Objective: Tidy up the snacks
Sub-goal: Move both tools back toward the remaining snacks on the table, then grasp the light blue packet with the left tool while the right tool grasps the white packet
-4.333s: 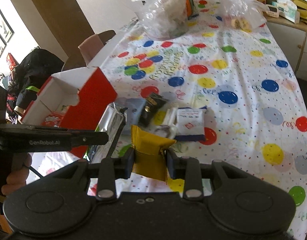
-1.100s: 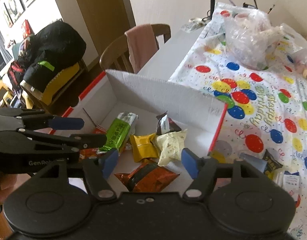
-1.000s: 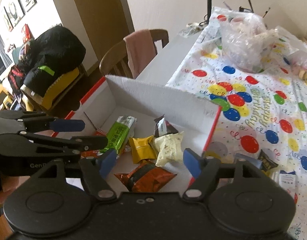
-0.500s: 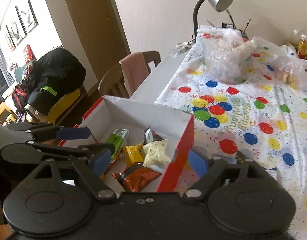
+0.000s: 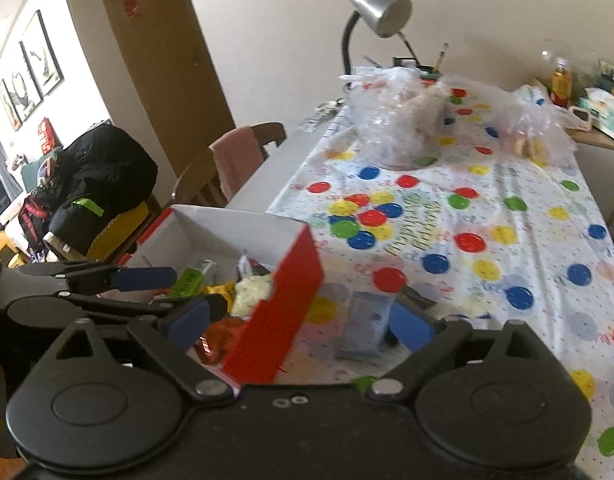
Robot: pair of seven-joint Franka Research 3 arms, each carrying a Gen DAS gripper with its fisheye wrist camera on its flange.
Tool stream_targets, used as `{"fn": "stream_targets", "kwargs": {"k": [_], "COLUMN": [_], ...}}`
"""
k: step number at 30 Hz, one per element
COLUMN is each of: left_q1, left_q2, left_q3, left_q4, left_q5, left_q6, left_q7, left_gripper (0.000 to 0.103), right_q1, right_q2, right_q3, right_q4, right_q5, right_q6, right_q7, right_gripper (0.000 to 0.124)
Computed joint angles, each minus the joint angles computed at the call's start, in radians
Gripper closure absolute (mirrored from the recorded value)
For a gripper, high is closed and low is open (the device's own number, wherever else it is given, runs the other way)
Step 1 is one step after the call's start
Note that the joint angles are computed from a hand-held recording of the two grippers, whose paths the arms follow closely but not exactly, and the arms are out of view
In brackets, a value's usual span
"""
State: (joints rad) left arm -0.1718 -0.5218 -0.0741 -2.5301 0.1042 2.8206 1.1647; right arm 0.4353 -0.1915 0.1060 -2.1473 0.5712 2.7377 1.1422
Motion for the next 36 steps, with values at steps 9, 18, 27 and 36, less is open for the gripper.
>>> {"fn": "stream_targets", "kwargs": {"k": [9, 18, 27, 36], "left_q1": [-0.001, 0.062, 0.038, 0.025], "left_q2": [0.105, 0.245, 0.383, 0.504], "left_q3": [-0.064, -0.147, -0.136, -0.117], "left_q4": [0.044, 0.147, 0.253, 0.349], "left_q5": [0.016, 0.173, 0.246, 0.263], "left_q6": [0.035, 0.005, -0.057, -0.125], "left_q7": [-0.107, -0.269, -0.310, -0.290], "left_gripper": [0.020, 0.020, 0.020, 0.021], "right_q1": [-0.025, -0.099, -0.162, -0.199], "right_q2": [-0.037, 0.016, 0.140, 0.285], "right_q3": [-0.067, -0.076, -0.075, -0.058], "right_q4": [-0.056, -0.038, 0.046, 0.160], "right_q5": [0.106, 0.047, 0.008, -0.049], "right_q6": [-0.033, -0.061, -0.143, -0.170], "right_q7": [-0.144, -0.202, -0.211, -0.136], "right_gripper": [0.021, 0.021, 0.021, 0.023]}}
